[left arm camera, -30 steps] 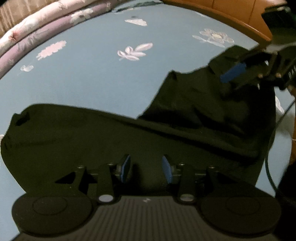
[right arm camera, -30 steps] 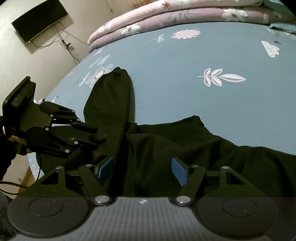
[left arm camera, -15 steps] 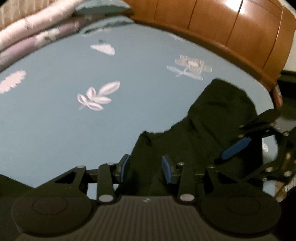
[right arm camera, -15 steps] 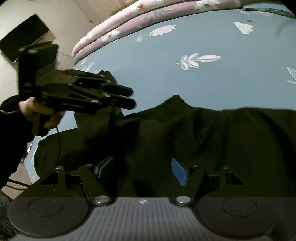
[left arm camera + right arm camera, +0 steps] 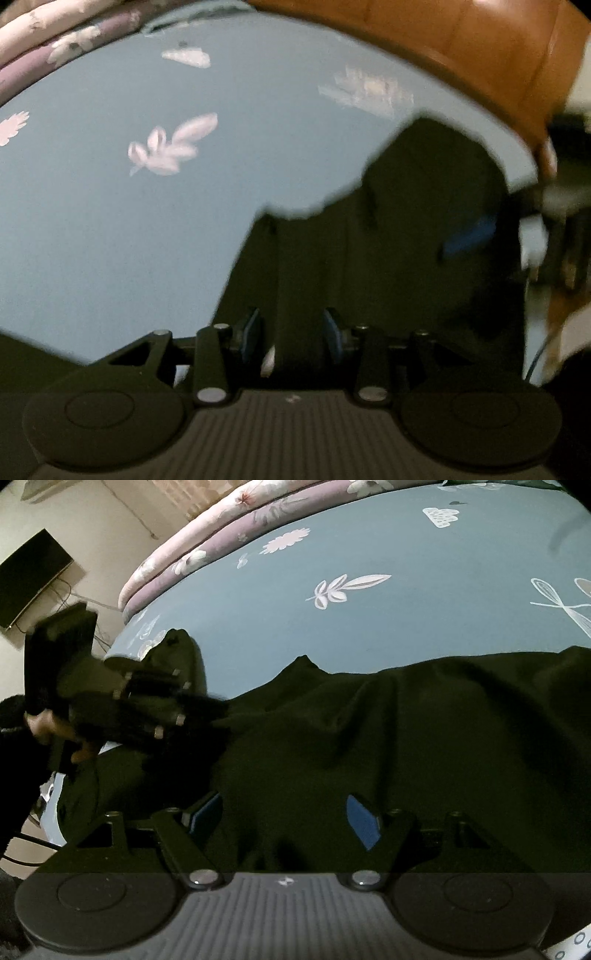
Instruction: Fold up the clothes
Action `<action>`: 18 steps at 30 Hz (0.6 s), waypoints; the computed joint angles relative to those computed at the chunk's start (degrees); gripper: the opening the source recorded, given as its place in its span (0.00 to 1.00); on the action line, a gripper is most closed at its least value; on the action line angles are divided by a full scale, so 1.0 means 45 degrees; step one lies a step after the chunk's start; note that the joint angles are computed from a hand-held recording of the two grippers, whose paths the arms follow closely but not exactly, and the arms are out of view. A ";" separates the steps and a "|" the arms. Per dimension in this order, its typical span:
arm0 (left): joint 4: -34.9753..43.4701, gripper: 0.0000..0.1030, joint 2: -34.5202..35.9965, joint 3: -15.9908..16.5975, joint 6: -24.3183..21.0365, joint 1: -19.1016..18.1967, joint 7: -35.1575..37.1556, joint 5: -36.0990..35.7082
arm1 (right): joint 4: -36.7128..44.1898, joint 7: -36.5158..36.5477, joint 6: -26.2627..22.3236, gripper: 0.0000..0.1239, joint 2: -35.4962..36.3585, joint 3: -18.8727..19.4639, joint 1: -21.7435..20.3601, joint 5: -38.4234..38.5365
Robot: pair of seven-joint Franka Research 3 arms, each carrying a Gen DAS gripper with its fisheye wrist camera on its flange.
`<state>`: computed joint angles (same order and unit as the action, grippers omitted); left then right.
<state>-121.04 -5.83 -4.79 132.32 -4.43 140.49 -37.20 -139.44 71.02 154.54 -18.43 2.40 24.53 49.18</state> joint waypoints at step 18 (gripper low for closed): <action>0.0967 0.03 0.1783 -0.1116 0.1166 0.0479 0.0775 -0.1583 | -0.0785 0.0609 0.0651 0.63 -0.0454 -0.0143 0.0169 0.0262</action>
<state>-116.69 2.19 -9.81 137.57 -2.28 143.98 -44.32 -142.97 73.76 157.47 -20.47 1.76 25.29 50.36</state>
